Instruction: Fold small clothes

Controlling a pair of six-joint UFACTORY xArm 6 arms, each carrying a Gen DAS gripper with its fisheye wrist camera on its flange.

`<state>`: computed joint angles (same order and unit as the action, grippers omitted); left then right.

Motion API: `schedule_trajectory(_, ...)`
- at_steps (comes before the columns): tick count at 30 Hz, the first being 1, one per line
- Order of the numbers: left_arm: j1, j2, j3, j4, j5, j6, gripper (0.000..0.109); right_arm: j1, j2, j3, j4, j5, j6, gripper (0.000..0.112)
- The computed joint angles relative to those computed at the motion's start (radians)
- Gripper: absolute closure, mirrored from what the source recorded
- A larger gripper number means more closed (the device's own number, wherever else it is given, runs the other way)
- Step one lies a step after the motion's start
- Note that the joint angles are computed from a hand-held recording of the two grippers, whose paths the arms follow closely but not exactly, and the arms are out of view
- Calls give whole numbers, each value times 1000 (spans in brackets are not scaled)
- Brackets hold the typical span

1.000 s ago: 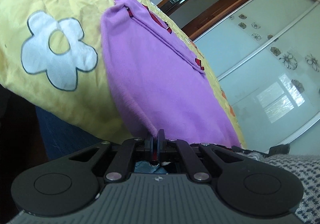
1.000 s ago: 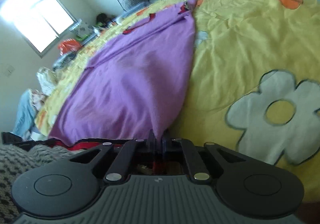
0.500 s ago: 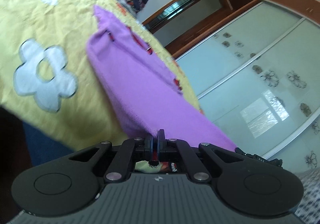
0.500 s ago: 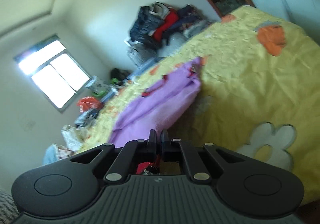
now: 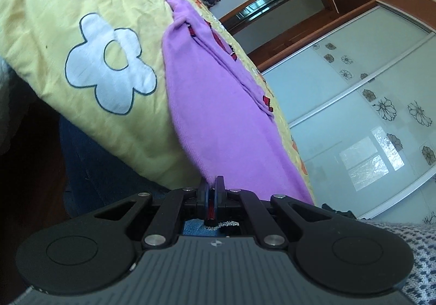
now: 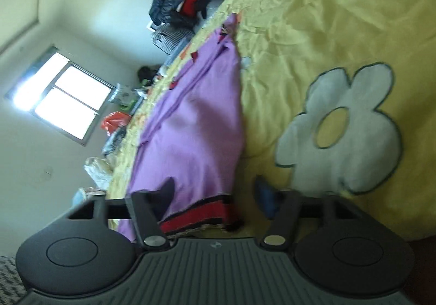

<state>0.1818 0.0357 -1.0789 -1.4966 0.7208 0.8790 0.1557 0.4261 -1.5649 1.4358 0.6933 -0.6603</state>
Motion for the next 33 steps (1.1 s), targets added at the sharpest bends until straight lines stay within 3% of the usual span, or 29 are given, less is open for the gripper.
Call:
schedule_trajectory(4, 6, -12, 17, -30, -15, 13, 106, 34, -5, -1, -44, -58, -41, 39)
schedule_trajectory(8, 25, -30, 39, -122, -25, 57, 109, 78, -3, -27, -260, -113, -39, 40)
schedule_trajectory(9, 27, -33, 40, -139, -25, 65, 109, 82, 0, -35, -316, -121, 12, 55)
schedule_trajectory(10, 28, -36, 41, -148, -27, 71, 109, 73, 22, -59, -331, -87, 60, 107)
schedule_trajectory(16, 9, -13, 9, -47, -52, 17, 109, 57, -11, 9, -147, -76, -19, 109)
schedule_trajectory(18, -12, 2, -3, 34, -95, -19, 109, 55, -5, 11, -151, -89, -9, 108)
schedule_trajectory(19, -24, 8, -7, 92, -118, -36, 100, 42, 4, 4, -121, -50, -18, 107)
schedule_trajectory(20, -34, 12, -9, 140, -134, -35, 81, 37, 9, 3, -84, -37, -39, 106)
schedule_trajectory(21, -47, 16, -10, 188, -152, -24, 72, 39, 11, 3, -84, -46, -40, 106)
schedule_trajectory(23, -50, 37, -19, 207, -152, 6, 39, 28, 27, -8, -42, -16, -64, 106)
schedule_trajectory(24, -46, 59, -29, 187, -148, 25, 34, 29, 34, -13, -16, -23, -72, 106)
schedule_trajectory(26, -36, 106, -56, 123, -143, 62, 35, 29, 41, -18, 4, -21, -87, 106)
schedule_trajectory(33, 30, 264, -148, -89, 25, 150, 37, 38, 21, 14, 49, -46, -149, 106)
